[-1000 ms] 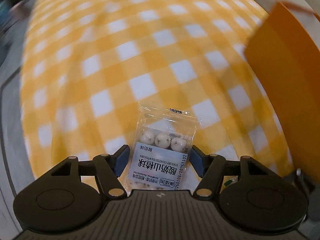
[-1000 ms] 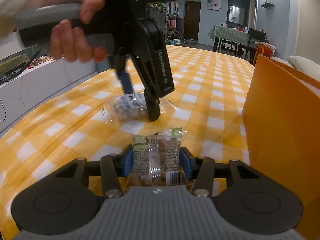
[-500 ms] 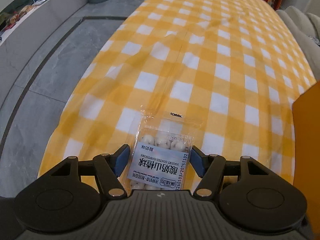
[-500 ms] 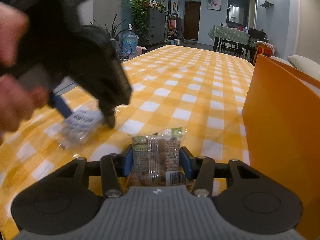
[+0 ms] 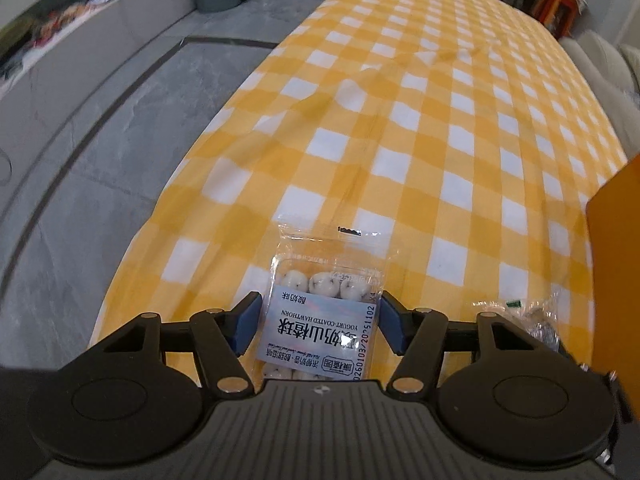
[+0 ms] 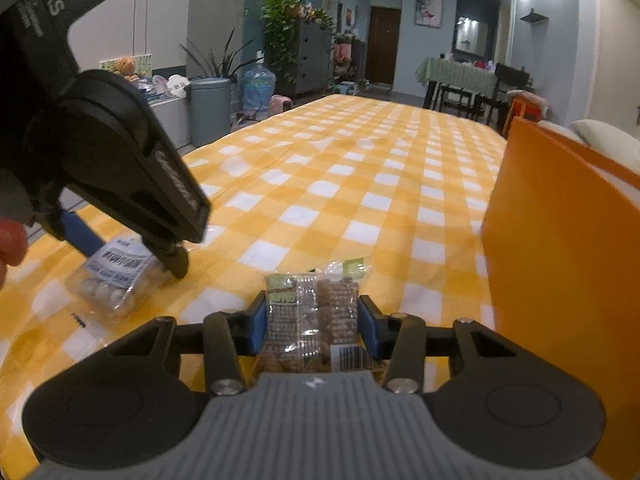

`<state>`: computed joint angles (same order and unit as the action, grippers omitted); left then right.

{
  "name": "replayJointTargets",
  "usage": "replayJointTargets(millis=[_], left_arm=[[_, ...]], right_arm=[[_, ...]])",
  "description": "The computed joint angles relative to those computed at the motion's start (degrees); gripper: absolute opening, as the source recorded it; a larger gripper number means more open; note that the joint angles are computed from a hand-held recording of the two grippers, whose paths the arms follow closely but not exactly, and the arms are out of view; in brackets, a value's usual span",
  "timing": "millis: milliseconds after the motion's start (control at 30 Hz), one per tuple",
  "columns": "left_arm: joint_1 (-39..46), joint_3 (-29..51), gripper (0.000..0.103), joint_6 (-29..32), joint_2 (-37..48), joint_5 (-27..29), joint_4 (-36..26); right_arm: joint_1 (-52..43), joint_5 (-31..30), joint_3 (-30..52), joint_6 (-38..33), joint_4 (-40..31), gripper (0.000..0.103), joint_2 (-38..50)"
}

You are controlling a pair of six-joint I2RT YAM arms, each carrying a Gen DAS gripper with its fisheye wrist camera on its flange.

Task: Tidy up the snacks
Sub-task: 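Lift the nut packet with the right tool while the left tool grasps the candy-ball packet, then carry the nut packet into the box and open the right tool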

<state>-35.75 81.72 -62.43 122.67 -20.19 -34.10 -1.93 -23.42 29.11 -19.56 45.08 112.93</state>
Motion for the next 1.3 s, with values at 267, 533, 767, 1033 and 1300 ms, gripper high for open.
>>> replayJointTargets(millis=[267, 533, 767, 1033, 1300], left_arm=[[-1.25, -4.64, 0.070, -2.77, -5.04, 0.17, 1.35], [-3.71, -4.34, 0.069, -2.61, -8.71, -3.42, 3.11], [-7.98, -3.70, 0.069, 3.42, -12.34, -7.51, 7.86], [-11.53, -3.36, 0.069, 11.04, -14.64, -5.52, 17.47], [-10.17, -5.17, 0.069, 11.38, -13.67, 5.26, 25.41]], right_arm=[[-1.66, -5.03, -3.53, 2.15, -2.53, 0.042, -9.04], [-8.96, -14.74, -4.51, 8.66, -11.30, 0.042, -24.34], [-19.26, -23.22, 0.81, 16.56, -16.09, 0.042, -32.11], [-31.06, -26.75, 24.33, 8.65, -42.06, 0.043, -22.51], [-32.03, -22.56, 42.88, 4.00, -67.25, 0.043, -6.06]])
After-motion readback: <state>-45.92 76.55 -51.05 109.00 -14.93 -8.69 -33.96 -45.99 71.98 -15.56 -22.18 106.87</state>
